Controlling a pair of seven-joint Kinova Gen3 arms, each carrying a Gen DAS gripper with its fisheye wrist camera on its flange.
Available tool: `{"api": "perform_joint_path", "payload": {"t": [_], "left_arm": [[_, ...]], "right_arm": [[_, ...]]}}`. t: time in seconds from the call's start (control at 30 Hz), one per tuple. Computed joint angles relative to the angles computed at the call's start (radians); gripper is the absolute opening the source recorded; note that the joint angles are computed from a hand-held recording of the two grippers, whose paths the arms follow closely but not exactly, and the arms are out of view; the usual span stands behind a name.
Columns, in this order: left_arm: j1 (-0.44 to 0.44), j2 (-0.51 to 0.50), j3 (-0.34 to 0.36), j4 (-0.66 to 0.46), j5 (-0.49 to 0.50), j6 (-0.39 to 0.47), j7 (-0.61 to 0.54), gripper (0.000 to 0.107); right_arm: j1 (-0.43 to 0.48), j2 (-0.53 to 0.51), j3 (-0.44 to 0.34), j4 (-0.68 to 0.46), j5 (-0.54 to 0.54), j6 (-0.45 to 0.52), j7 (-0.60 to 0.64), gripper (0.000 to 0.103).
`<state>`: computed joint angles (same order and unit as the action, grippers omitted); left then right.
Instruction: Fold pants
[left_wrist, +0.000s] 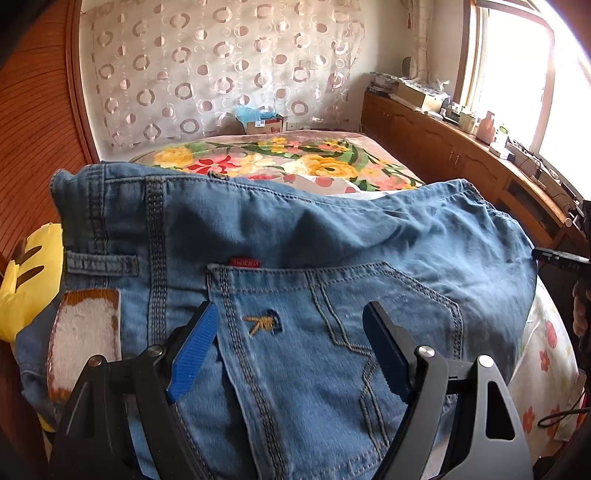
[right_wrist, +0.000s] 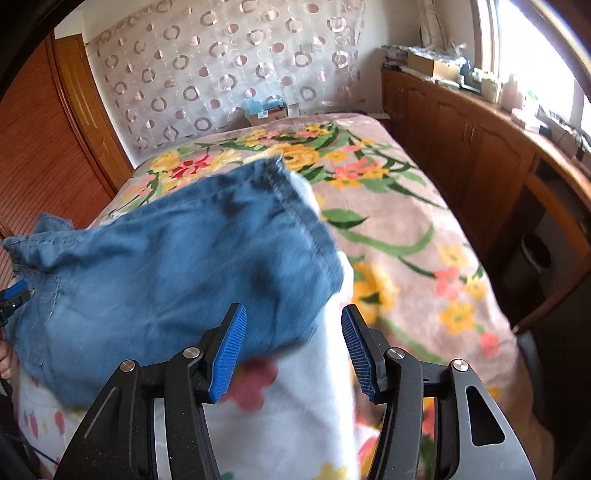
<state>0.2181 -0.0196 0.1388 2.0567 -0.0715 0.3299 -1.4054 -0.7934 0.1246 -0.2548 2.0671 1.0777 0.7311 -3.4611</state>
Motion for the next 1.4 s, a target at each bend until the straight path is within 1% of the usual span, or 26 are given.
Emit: {"api": "perform_joint_path", "payload": {"t": [0.03, 0.13, 0.17, 0.23, 0.27, 0.33, 0.4, 0.43, 0.5, 0.57, 0.6, 0.63, 0.67, 0.73, 0.87, 0.9, 0.93, 0.97, 1.03, 1.07, 1.13, 1.17, 1.23, 1.37, 1.4], "left_arm": [[0.001, -0.004, 0.001, 0.004, -0.002, -0.001, 0.004, 0.081], [-0.001, -0.021, 0.001, 0.018, 0.003, -0.001, 0.002, 0.081], [-0.004, -0.029, 0.005, 0.024, -0.015, -0.002, 0.017, 0.081], [-0.015, -0.043, 0.012, 0.038, -0.043, -0.003, 0.043, 0.081], [-0.016, -0.053, 0.006, 0.045, -0.037, -0.001, 0.039, 0.081], [-0.025, -0.068, 0.002, 0.055, -0.032, 0.000, 0.034, 0.081], [-0.035, -0.086, 0.002, 0.069, -0.032, -0.003, 0.035, 0.081], [-0.039, -0.096, 0.000, 0.076, -0.029, -0.001, 0.033, 0.081], [-0.053, -0.126, -0.005, 0.099, -0.026, -0.004, 0.028, 0.081], [-0.046, -0.155, -0.038, 0.117, 0.012, -0.005, -0.018, 0.081], [-0.037, -0.174, -0.064, 0.129, 0.040, -0.006, -0.052, 0.081], [-0.039, -0.191, -0.079, 0.138, 0.055, -0.005, -0.075, 0.081], [-0.053, -0.204, -0.076, 0.145, 0.057, -0.001, -0.082, 0.081], [-0.085, -0.234, -0.070, 0.160, 0.053, 0.006, -0.087, 0.081], [-0.122, -0.284, -0.099, 0.196, 0.070, 0.018, -0.117, 0.081], [-0.125, -0.289, -0.112, 0.204, 0.079, 0.019, -0.127, 0.079], [-0.122, -0.294, -0.136, 0.213, 0.090, 0.020, -0.145, 0.077], [-0.130, -0.294, -0.142, 0.220, 0.097, 0.019, -0.151, 0.075], [-0.137, -0.292, -0.145, 0.230, 0.109, 0.011, -0.163, 0.068], [-0.143, -0.290, -0.143, 0.241, 0.113, -0.001, -0.166, 0.067], [-0.155, -0.285, -0.134, 0.261, 0.120, -0.022, -0.163, 0.061], [-0.140, -0.279, -0.151, 0.272, 0.133, -0.037, -0.176, 0.060], [-0.144, -0.267, -0.151, 0.286, 0.143, -0.056, -0.179, 0.058], [-0.095, -0.229, -0.217, 0.297, 0.194, -0.083, -0.235, 0.057], [-0.082, -0.217, -0.236, 0.293, 0.209, -0.081, -0.257, 0.055]], "right_arm": [[-0.003, 0.008, 0.002, 0.009, 0.002, -0.020, -0.012, 0.056], [0.027, 0.026, 0.009, 0.029, 0.002, -0.090, -0.024, 0.057], [0.016, 0.024, 0.027, 0.034, 0.021, -0.094, -0.044, 0.057], [0.037, 0.035, 0.027, 0.040, 0.064, -0.134, -0.100, 0.057], [0.032, 0.043, 0.037, 0.036, 0.076, -0.138, -0.111, 0.057], [0.028, 0.064, 0.047, 0.011, 0.071, -0.116, -0.091, 0.057], [0.038, 0.084, 0.055, -0.020, 0.061, -0.118, -0.062, 0.057], [0.026, 0.087, 0.056, -0.039, 0.042, -0.098, -0.039, 0.055], [0.007, 0.103, 0.059, -0.058, 0.039, -0.065, -0.027, 0.051], [-0.031, 0.096, 0.046, -0.076, 0.010, -0.003, 0.005, 0.047], [-0.040, 0.098, 0.045, -0.078, 0.008, 0.011, 0.014, 0.047], [-0.048, 0.108, 0.047, -0.080, 0.016, 0.023, 0.015, 0.047], [-0.067, 0.100, 0.044, -0.076, 0.013, 0.044, 0.010, 0.047], [-0.077, 0.101, 0.040, -0.068, 0.025, 0.056, -0.009, 0.047], [-0.097, 0.123, 0.038, -0.071, 0.048, 0.092, -0.027, 0.047], [-0.101, 0.120, 0.035, -0.073, 0.042, 0.098, -0.024, 0.047], [-0.101, 0.121, 0.036, -0.069, 0.046, 0.094, -0.031, 0.047], [-0.103, 0.122, 0.034, -0.069, 0.045, 0.097, -0.031, 0.047], [-0.103, 0.123, 0.034, -0.071, 0.043, 0.101, -0.022, 0.047], [-0.105, 0.121, 0.032, -0.073, 0.037, 0.106, -0.016, 0.047], [-0.106, 0.120, 0.032, -0.074, 0.034, 0.109, -0.012, 0.047], [-0.107, 0.120, 0.032, -0.072, 0.036, 0.108, -0.015, 0.047], [-0.107, 0.119, 0.033, -0.073, 0.035, 0.106, -0.014, 0.047], [-0.106, 0.121, 0.033, -0.072, 0.037, 0.104, -0.016, 0.047], [-0.107, 0.122, 0.033, -0.075, 0.036, 0.106, -0.017, 0.047]]}}
